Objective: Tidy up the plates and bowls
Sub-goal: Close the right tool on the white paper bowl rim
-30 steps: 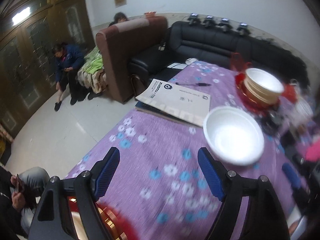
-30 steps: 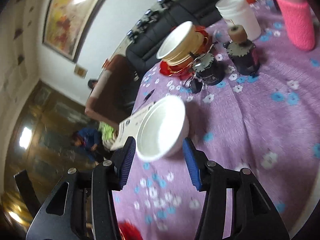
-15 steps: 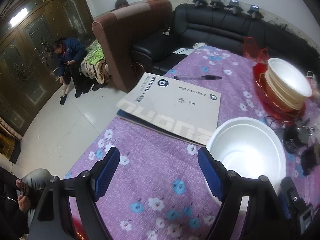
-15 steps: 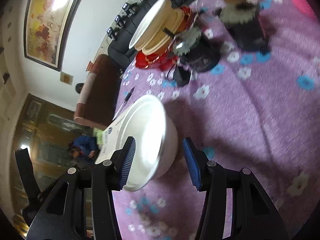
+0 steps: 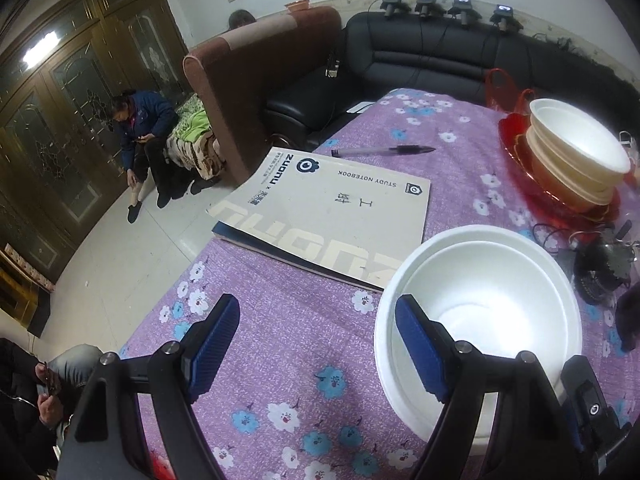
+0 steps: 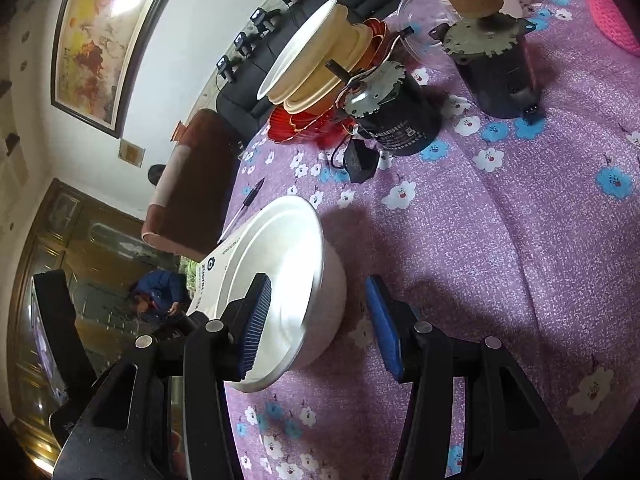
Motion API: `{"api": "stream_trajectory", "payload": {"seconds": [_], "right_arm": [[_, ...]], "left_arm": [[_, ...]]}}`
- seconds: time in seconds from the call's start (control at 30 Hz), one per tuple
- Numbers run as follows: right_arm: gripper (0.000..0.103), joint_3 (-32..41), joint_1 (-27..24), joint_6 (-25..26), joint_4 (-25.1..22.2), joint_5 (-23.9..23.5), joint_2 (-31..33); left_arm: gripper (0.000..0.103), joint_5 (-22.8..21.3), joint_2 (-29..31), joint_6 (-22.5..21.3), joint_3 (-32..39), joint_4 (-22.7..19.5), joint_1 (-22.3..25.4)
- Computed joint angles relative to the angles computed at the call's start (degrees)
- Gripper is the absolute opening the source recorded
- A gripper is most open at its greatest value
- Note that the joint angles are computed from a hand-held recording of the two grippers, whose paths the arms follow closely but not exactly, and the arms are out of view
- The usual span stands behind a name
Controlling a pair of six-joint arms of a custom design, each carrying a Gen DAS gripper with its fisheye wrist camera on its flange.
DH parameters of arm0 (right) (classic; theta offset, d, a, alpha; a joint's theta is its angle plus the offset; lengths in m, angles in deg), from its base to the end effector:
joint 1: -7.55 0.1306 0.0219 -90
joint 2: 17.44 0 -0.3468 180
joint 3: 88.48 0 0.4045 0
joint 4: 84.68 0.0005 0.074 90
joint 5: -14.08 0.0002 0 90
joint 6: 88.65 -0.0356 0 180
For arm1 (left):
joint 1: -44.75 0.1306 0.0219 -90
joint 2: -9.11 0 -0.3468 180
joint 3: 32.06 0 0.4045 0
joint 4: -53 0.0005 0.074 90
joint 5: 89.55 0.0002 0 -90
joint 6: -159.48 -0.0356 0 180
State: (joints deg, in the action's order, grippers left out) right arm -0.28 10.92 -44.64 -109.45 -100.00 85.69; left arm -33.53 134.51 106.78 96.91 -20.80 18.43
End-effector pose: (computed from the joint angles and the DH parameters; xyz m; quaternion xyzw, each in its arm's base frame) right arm 0.5715 0.0477 0.2959 0.2391 0.8570 0.3451 0.2988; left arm 0.6014 -0.2758 0.3410 -0.1401 0.9330 0.1581 0.2913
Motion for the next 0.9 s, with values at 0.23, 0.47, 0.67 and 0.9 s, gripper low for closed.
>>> {"api": "stream_trajectory", "payload": {"seconds": [0.23,0.47,0.67,0.9], "right_arm": [[0.050,0.20,0.24,-0.35,-0.10,0.73,0.26],[0.050,0.18,0.57,-0.48,0.76,0.24,1.05],[0.050,1.16,0.84,-0.99,-0.25,-1.03,2.78],[0.050,1.81,1.01,-0.40,-0.89,-1.24,4.13]], "left_arm": [[0.080,0.03,0.63,0.04,0.18,0.26,-0.09],[0.080,1.51,1.66,0.67,0.73,-0.20,0.27],[0.080,4.50,3.01,1.50,1.43,-1.25,0.93],[0.080,6.47,3.12,2.01,0.27,-0.35,0.84]]}}
